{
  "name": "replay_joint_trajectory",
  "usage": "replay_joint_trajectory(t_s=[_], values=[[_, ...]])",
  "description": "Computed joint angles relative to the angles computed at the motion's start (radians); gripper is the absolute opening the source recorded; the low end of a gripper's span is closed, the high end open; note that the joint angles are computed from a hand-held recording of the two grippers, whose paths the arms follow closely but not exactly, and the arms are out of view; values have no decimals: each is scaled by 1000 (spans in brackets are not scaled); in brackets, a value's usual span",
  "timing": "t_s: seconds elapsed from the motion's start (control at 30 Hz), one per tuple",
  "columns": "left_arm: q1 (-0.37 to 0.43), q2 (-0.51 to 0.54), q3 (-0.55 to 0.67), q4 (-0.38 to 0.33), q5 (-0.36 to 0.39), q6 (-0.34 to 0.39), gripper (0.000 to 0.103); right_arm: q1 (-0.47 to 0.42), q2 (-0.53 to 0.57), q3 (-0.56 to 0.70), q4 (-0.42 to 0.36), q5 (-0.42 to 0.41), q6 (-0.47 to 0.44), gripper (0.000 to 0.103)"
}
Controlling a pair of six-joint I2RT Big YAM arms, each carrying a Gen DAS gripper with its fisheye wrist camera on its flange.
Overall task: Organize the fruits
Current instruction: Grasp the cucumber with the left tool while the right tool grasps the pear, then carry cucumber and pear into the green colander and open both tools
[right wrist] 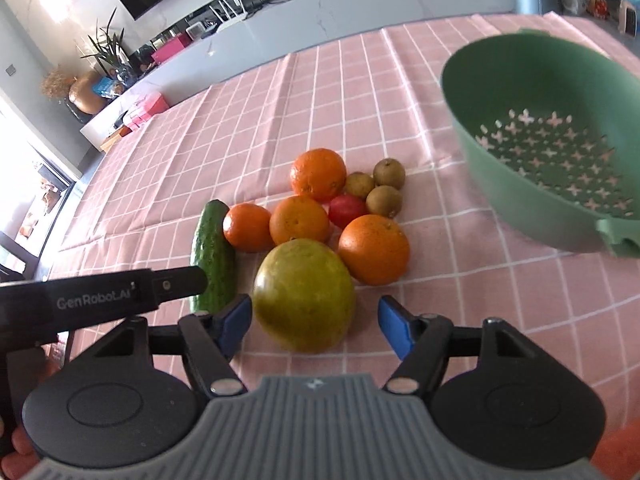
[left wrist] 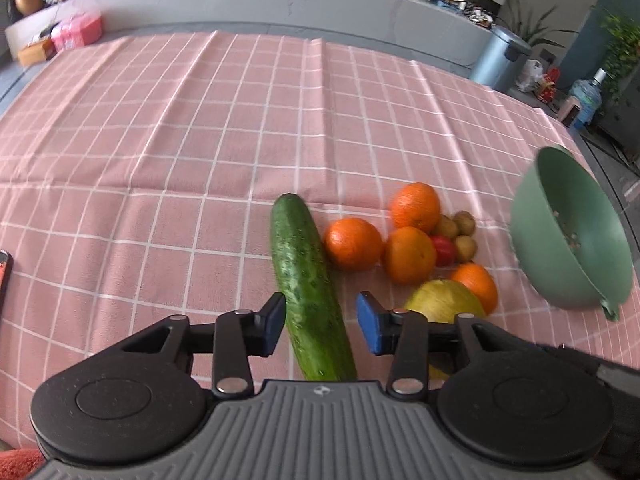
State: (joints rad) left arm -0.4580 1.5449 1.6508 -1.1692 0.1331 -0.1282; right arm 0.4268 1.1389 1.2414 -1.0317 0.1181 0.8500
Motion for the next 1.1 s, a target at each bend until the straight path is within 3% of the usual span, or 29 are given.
replay_joint_trajectory(t_s=[0.37, 0.47, 0.57, 0.77, 1.1], values=[[29, 64, 30, 6, 53, -46, 54, -18, 26, -14, 58, -79, 33, 64], [30, 65, 26, 12, 57, -43, 44, -14, 34, -11, 67, -75, 24, 61], [31, 62, 21, 17, 64, -42, 42, -13, 36, -9, 65, -73, 12, 61], [20, 38, 3, 13, 36, -21, 40, 2, 13, -14, 42, -67, -3, 60], [-5, -57, -31, -29, 67, -52, 39, 27, -101, -48, -26, -31, -34, 60]])
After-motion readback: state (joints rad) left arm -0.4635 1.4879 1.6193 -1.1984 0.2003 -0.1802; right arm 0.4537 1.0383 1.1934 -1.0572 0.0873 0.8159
